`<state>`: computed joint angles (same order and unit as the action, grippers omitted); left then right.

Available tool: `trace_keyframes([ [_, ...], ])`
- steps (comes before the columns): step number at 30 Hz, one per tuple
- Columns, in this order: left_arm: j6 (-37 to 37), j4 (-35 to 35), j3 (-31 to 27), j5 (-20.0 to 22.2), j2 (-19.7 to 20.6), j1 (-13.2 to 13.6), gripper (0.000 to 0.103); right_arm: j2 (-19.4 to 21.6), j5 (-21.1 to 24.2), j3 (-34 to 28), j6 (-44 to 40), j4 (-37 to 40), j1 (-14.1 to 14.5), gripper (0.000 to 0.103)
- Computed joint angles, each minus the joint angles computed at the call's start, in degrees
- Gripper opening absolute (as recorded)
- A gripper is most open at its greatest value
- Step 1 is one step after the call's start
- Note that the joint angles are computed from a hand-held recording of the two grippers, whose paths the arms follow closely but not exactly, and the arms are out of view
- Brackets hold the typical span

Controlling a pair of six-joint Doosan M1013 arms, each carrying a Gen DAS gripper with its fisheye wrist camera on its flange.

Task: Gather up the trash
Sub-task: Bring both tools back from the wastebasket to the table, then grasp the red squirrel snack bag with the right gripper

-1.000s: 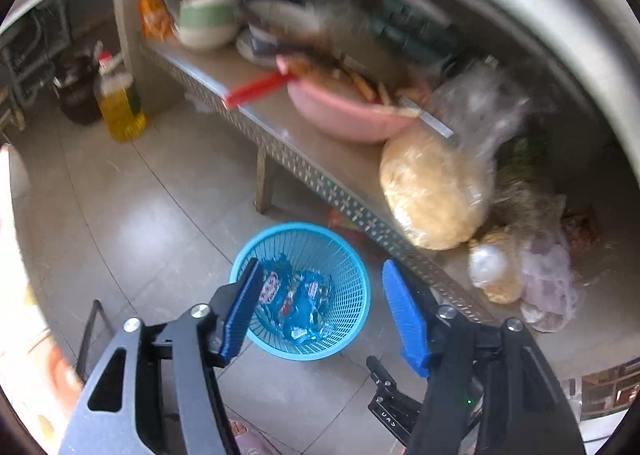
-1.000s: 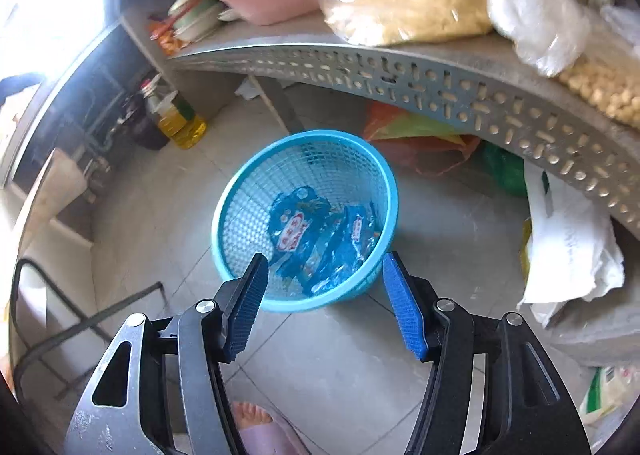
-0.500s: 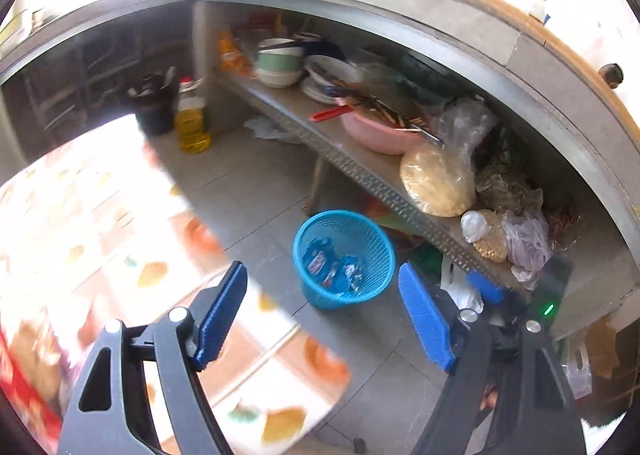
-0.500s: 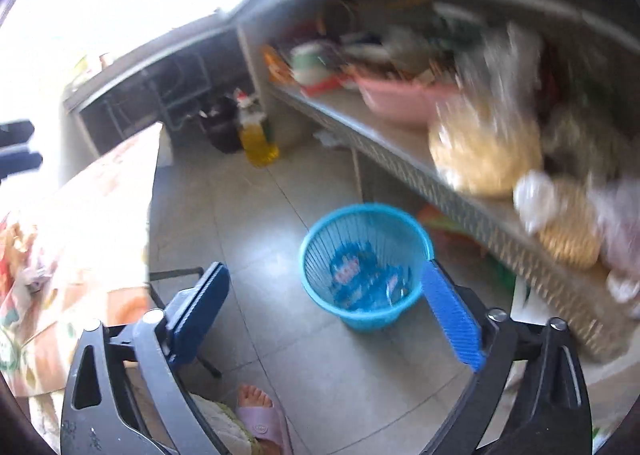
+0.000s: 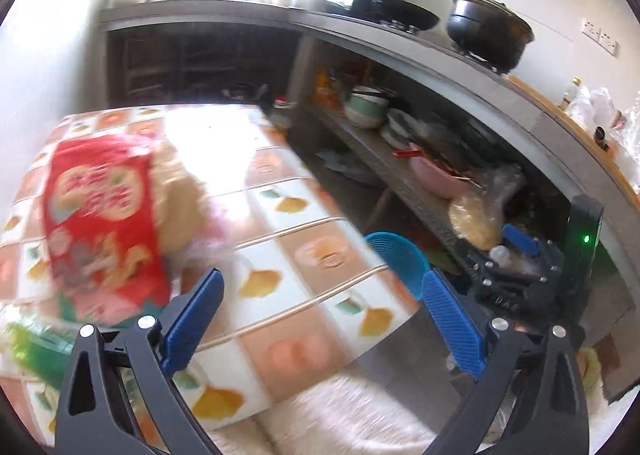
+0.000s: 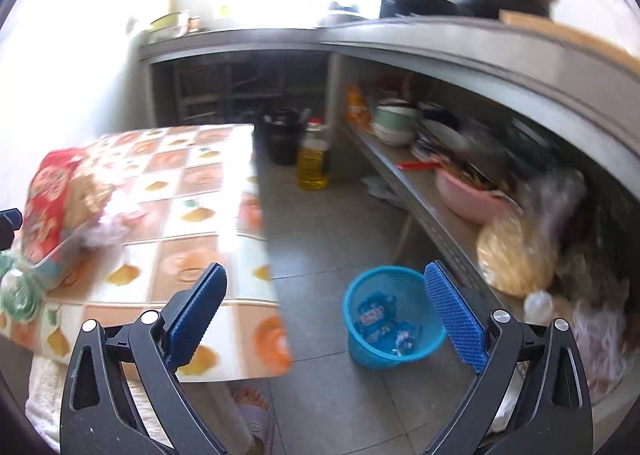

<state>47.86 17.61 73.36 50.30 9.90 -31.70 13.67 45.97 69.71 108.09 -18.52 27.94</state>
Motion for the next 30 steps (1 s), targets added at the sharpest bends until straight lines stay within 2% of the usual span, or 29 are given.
trace_keyframes([
  [4, -7.62, 3.94, 5.61, -0.95, -4.14, 0.18, 0.097, 1.14, -0.56, -1.88, -6.91, 3.32, 1.55, 0.095],
  [9, -14.54, 8.04, 11.34, -2.17, -8.16, 0.76, 0.097, 2.14, -1.73, -3.6, -17.36, 16.62, 1.59, 0.095],
  [16, -20.62, 14.64, 16.67, -0.76, -12.23, 0.81, 0.097, 3.82, 0.34, -6.14, -26.43, 32.34, 1.67, 0.095],
  [20, -23.1, 18.75, 18.64, -0.07, -13.53, 0.76, 0.097, 5.39, 3.93, -8.64, -29.12, 38.61, 1.6, 0.095],
  [25, -24.48, 20.09, 19.73, -1.49, -13.94, 1.97, 0.097, 8.17, 9.59, -12.89, -33.61, 51.19, 0.85, 0.095],
  [27, -24.89, 20.66, 19.88, -2.22, -13.86, 2.64, 0.097, 9.83, 11.8, -15.15, -35.51, 56.44, 0.68, 0.092],
  [30, -25.16, 21.94, 19.89, -3.03, -13.65, 3.38, 0.097, 13.07, 16.35, -20.08, -34.86, 59.49, 1.01, 0.079],
])
